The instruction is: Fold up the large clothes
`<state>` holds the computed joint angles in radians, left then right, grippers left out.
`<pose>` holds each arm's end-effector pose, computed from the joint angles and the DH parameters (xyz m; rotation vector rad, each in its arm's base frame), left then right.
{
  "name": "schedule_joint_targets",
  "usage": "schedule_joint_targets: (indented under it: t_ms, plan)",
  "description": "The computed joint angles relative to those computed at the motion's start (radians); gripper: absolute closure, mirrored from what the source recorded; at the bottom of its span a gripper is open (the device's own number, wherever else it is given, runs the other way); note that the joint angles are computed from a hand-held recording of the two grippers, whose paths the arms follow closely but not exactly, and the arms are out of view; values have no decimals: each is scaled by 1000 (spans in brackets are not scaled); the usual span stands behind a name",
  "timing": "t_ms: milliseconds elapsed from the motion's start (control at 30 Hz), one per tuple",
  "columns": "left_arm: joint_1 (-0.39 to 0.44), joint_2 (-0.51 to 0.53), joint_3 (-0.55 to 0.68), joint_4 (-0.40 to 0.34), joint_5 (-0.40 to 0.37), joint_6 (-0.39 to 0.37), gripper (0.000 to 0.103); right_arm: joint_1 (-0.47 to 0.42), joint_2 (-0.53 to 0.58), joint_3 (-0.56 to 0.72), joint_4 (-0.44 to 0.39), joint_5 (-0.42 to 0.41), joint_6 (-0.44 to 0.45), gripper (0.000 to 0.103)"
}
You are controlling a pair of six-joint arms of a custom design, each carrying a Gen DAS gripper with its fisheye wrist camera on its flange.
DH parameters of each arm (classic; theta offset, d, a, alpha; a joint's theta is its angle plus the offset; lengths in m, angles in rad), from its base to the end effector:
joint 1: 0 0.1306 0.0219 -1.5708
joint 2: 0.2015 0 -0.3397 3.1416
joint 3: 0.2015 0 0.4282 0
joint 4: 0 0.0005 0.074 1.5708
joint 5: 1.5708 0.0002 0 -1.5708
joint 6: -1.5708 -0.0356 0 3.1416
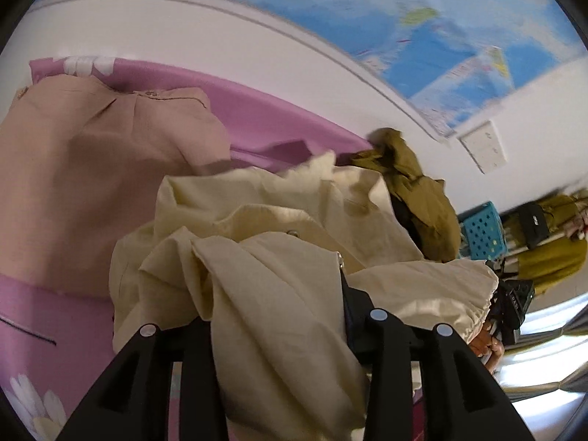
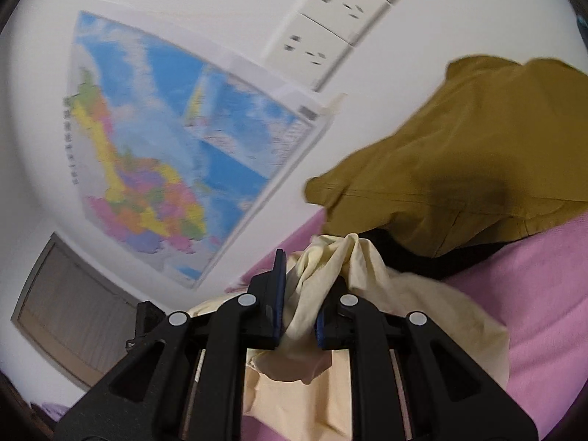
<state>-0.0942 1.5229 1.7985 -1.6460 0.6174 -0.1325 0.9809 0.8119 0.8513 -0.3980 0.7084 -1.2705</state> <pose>0.5020 -0.0686 0.4818 0.4060 2.7723 -0.8875 0.2225 0.2898 0.4001 0.7460 1.7857 0.8743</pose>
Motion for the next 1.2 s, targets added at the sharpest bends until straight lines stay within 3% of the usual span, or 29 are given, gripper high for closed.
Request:
schedule_joint_targets:
  t_ms: [200,300,333,367,433,533,600,667,800,900,1000,1033,1067,1100,1167,1200]
  plan:
    - [-30,72,38,24,-70,48,65,-102,34,-13,-12,-108,-44,90]
    - [-43,100,54,31,-113,54,65,-117,50,-4,-22,-127,-44,84]
    - [-49,106,57,36,-133,54,65,-113,59,9,-39,-117,-38,79]
    - [-54,114,61,38,-145,56,65,-101,69,27,-63,-94,-34,61]
    - [-62,127,68,33,-153,64,65,-62,87,55,-89,-19,-20,37]
    - [-68,139,69,41,-169,77,64,14,166,147,-184,104,48,36]
    - [-72,143,65,47,-178,82,63,46,233,203,-174,102,156,28]
    - [-71,145,64,49,-178,87,61,61,338,304,-238,74,250,21]
    - [-75,146,62,56,-173,107,58,45,515,483,-372,34,352,17]
    - [-71,143,52,66,-150,122,58,68,578,566,-488,184,311,17]
    - [-59,152,59,55,-120,119,58,116,572,576,-577,369,189,18]
    - [-59,154,60,53,-114,121,58,127,558,561,-545,377,213,21]
    - [-57,160,68,46,-108,116,57,132,541,538,-472,329,281,22]
    - [-58,162,69,45,-106,118,57,130,543,533,-449,302,306,24]
    - [-58,161,70,41,-101,112,56,131,582,567,-480,287,312,25]
    - [-56,160,70,40,-95,103,55,119,588,563,-438,225,354,25]
